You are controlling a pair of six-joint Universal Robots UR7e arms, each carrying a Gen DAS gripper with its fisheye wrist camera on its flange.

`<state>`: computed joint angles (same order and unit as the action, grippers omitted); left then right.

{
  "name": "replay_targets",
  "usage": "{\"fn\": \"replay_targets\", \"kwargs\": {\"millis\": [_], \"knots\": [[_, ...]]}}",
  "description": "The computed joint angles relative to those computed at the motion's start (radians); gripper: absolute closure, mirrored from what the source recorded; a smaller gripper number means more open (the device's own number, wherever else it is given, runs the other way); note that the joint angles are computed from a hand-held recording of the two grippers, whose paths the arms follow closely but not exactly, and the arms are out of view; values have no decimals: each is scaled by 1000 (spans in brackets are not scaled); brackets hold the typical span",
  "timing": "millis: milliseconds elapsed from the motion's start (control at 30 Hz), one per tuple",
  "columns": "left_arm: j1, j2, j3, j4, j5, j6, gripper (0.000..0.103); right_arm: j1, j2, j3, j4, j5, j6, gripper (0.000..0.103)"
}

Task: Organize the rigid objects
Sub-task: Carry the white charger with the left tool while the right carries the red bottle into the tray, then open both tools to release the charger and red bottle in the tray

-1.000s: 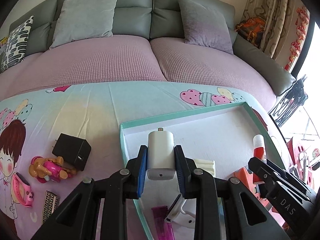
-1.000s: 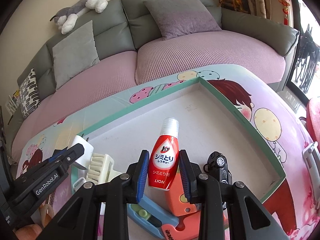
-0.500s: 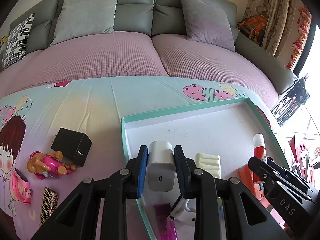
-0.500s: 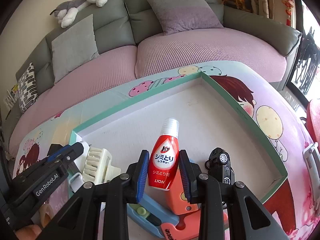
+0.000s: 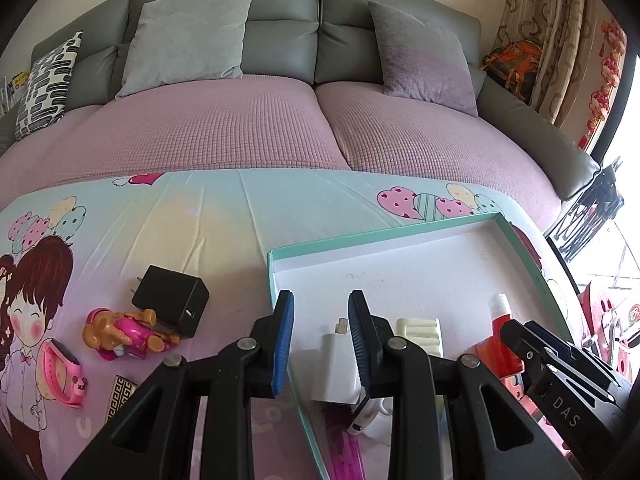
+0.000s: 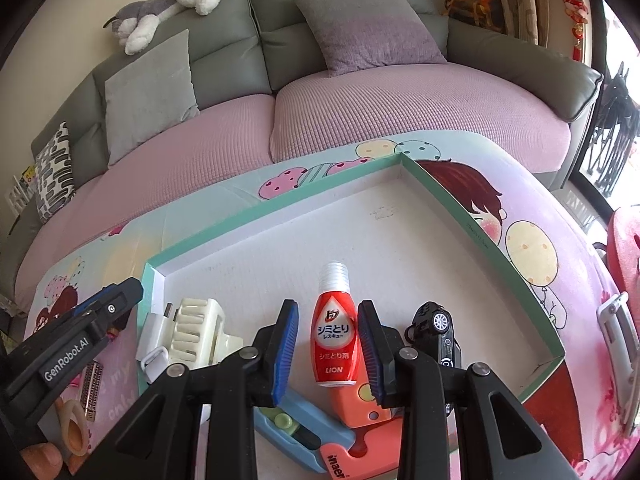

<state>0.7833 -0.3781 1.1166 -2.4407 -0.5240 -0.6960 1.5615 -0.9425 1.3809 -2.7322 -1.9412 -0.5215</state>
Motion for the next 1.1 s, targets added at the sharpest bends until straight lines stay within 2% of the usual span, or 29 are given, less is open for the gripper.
{"fn": "replay_targets", "kwargs": {"millis": [100,167,233,267,300,333,400,467,500,633,700,900,1100], "knots": [[-5,-13,11,27,17,-34,70,1,-8,6,0,14,0,69],[-8,-24,22,46,28,-62,55,4,-8,8,-6,7,-8,70],[-10,-33,30,64,40,-88,48,8,-3,7,-11,-13,-20,68],[-11,-36,33,76,48,-100,47,10,1,5,-13,-25,-24,61],[-12,-40,37,88,56,-113,47,10,5,2,-12,-34,-24,48],[-12,-44,40,101,60,-126,47,10,7,0,-9,-39,-24,44],[-10,-48,41,126,65,-153,44,9,10,-4,-3,-42,-26,42],[-8,-52,41,164,70,-191,25,10,10,-2,-8,-41,-33,41],[-8,-54,42,185,76,-214,22,10,10,-1,-11,-40,-36,37],[-7,-68,52,254,93,-299,18,9,10,2,-16,-36,-44,23],[-6,-77,57,290,98,-346,9,9,10,3,-21,-35,-45,16],[-6,-92,77,363,122,-459,8,10,13,2,-30,-45,-49,0],[-11,-103,85,447,159,-569,7,8,14,2,-49,-53,-42,0]]}}
